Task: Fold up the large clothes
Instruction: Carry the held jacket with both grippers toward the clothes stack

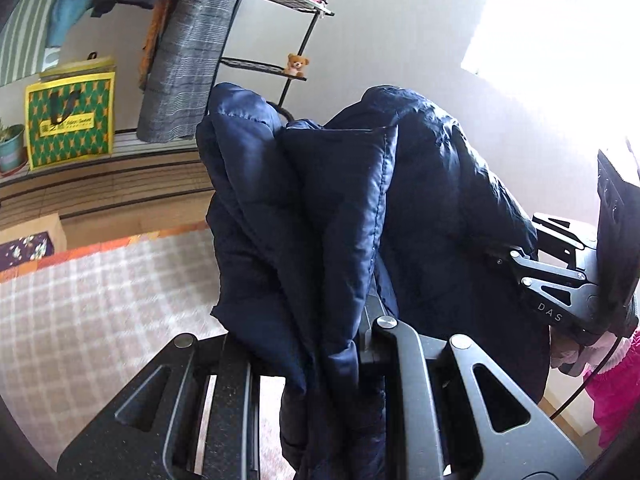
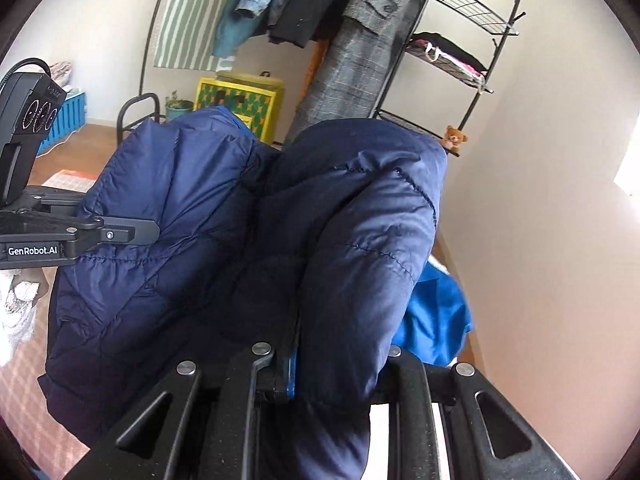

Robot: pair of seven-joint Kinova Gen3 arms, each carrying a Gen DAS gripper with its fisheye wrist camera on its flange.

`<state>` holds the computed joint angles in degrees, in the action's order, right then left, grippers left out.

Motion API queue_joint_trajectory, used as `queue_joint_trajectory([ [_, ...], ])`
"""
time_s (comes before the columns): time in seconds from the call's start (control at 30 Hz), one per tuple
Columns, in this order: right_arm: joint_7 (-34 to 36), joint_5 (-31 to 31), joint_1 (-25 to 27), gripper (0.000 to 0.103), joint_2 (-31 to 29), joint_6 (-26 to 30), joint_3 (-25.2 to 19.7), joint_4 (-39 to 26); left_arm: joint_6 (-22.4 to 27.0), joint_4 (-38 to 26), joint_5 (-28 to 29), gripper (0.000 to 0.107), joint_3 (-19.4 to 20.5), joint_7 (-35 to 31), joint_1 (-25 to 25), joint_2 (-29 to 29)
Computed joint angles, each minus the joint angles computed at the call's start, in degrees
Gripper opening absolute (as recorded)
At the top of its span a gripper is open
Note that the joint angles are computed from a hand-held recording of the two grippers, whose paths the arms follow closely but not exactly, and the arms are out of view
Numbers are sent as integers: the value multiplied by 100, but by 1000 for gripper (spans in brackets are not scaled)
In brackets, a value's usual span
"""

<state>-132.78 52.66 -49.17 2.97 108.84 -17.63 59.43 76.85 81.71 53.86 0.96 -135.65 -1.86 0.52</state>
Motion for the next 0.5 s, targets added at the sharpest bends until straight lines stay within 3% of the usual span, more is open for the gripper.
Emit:
queue_joint_trajectory([
  [0.3,1389,418,1021,18,34,-693,589,-54,-1582,-1373,-548,17,889,1134,965,1095],
  [0.5,1587,243,1672,18,101,-1435,932,337,-2338,-1648,-954,17,1202,1558,1257,1662],
])
